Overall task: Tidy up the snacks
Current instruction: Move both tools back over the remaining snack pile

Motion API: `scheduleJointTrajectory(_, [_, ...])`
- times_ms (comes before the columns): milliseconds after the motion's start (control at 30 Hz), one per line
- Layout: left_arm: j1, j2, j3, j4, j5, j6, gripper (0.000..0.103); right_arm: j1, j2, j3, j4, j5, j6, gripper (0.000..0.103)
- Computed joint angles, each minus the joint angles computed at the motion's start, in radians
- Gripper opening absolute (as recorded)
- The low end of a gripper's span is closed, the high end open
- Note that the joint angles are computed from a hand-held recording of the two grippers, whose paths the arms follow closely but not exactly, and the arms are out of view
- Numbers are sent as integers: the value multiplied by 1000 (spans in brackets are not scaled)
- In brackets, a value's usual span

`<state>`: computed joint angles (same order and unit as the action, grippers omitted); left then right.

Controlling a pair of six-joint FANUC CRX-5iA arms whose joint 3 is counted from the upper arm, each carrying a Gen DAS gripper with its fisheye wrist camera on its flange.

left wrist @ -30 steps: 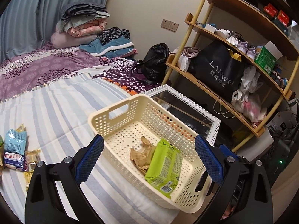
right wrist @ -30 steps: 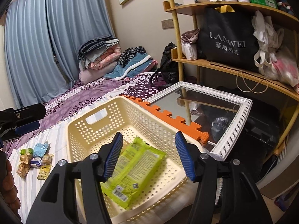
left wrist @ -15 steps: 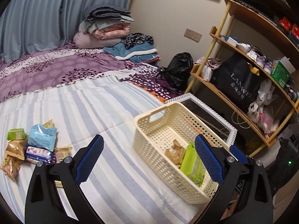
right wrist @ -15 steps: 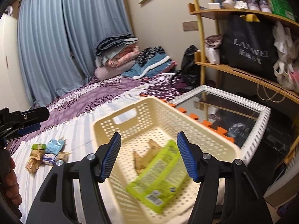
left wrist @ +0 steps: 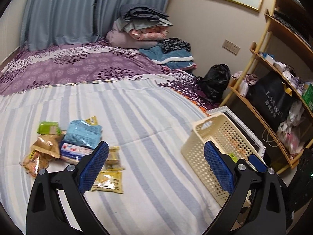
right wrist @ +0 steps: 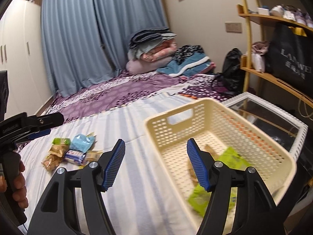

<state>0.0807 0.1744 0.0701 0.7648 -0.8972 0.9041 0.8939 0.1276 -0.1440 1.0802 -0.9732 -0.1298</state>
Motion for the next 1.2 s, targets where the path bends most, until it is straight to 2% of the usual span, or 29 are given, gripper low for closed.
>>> scheduleJointTrajectory(167, [33, -2, -2, -25, 9, 30, 99, 2, 44, 52, -31, 51, 50, 66])
scheduleJointTrajectory(533, [112, -1, -29, -58, 2, 52, 99, 12, 158, 207, -185, 129, 243, 67])
scheduleJointTrajectory(833, [171, 16, -29, -76, 6, 68, 99, 13, 244, 333, -315, 132, 374, 71])
scheduleJointTrajectory(1200, [231, 56, -6, -130, 1, 112, 99, -2, 314, 433, -421, 115, 459, 71])
